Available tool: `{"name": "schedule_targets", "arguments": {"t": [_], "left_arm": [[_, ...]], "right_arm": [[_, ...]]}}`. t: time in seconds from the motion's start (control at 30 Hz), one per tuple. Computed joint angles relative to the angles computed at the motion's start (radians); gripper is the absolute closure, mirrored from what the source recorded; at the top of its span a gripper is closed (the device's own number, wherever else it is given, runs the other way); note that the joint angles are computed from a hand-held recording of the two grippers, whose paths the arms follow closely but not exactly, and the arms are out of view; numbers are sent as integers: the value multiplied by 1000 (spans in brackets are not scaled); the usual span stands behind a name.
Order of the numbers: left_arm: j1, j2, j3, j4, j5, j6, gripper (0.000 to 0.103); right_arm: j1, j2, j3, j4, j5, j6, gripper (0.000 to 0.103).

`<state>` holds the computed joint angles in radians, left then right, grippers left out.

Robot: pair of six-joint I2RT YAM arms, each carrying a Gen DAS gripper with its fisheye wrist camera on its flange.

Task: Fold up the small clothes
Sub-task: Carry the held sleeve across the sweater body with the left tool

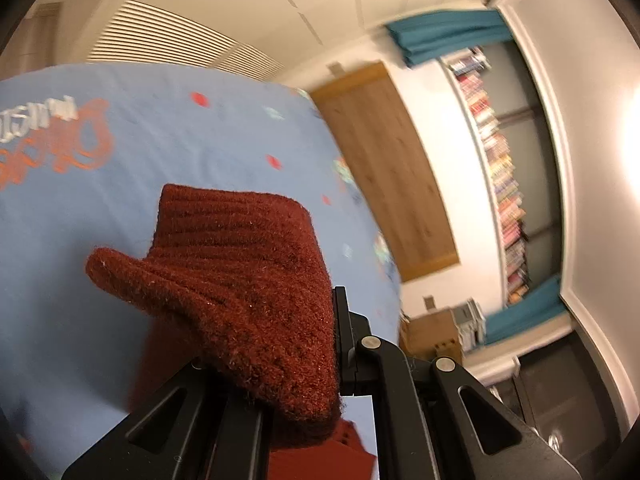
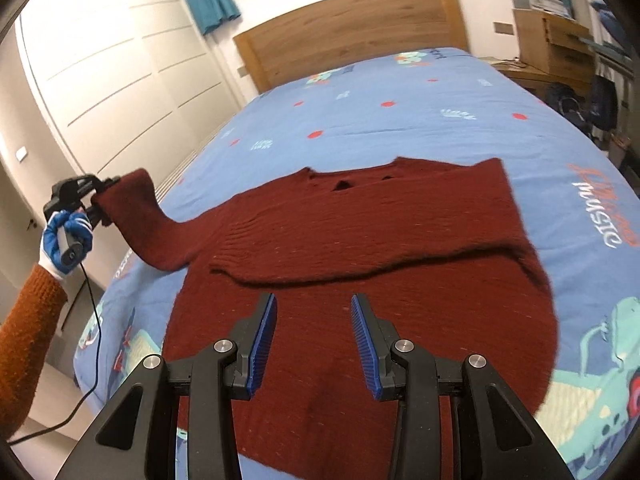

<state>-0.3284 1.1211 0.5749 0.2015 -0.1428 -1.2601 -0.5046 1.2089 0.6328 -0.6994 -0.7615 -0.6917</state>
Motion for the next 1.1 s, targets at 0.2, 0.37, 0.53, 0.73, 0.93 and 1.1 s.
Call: {"name": "schedule_targets", "arguments": {"t": [0.2,0.37,0.53,0.73,0.93,1.1], "left_arm": [[-156,234,250,9,-48,5,98],[-270,422,448,-14,-64,16,98],[-360,620,666,-84,-52,29,98],[-470,830,900,-181,-45,11,98],[-545,1013,1162,-347,-38,29,98],[-612,1175,1361,-497,-29,33,98]], "right_arm": [[-189,84,96,-127,-50,-172,62],[-321,165,178,-208,-60,-293,62],[-420,253,246,-262,-58,-386,62],[-485,319,276,-270,-39,-435,62],[-529,365,326,-293,-46,-464,62],[-553,395,335,-295,-33,-481,62]]}}
